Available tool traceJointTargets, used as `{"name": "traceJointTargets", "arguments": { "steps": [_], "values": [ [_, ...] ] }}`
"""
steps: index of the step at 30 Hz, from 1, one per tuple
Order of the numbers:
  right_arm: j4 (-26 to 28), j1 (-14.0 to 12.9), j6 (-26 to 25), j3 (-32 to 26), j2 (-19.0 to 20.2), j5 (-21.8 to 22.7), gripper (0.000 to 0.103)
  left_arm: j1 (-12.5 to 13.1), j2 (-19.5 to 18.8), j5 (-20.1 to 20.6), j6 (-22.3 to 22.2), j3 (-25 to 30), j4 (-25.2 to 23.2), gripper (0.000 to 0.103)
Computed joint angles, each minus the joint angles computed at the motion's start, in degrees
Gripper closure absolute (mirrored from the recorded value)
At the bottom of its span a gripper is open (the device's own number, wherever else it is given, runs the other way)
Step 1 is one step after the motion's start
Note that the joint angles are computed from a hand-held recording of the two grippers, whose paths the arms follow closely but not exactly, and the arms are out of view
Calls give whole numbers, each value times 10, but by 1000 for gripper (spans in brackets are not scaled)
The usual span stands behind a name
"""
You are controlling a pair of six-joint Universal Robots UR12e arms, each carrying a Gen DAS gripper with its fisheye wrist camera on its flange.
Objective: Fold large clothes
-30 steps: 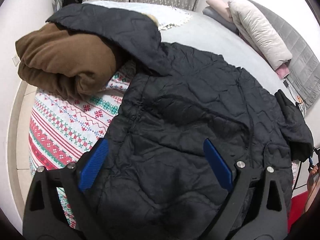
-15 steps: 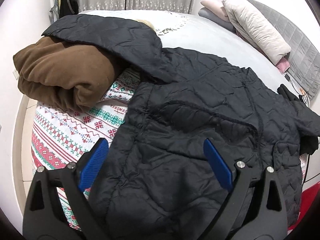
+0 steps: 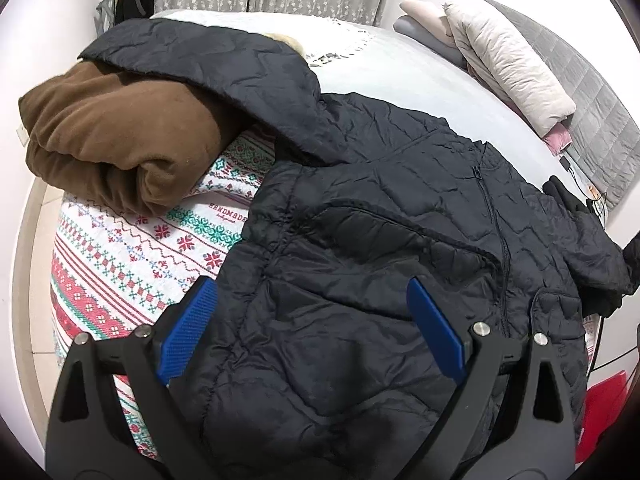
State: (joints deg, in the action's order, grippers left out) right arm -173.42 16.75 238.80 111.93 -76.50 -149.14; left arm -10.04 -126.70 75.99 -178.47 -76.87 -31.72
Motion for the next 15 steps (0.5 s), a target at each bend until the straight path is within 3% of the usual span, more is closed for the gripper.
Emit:
{"name": "traceJointTargets", "arguments": {
  "steps": [2,6,11,15],
  "values": [
    [-48,13,-100,-52,38,16,99,1,-2,-5,-5,4,-8,7],
    [-77,32,-224,-146,103,65,99,2,-4,-2,-12,8,-9,7],
    [-75,39,-267,-241,173,182,99,8,-6,-10,-31,13,-13,7],
    [-35,46,-292,-314,226,234,98,12,-8,-16,-44,16,-14,7]
  ]
}}
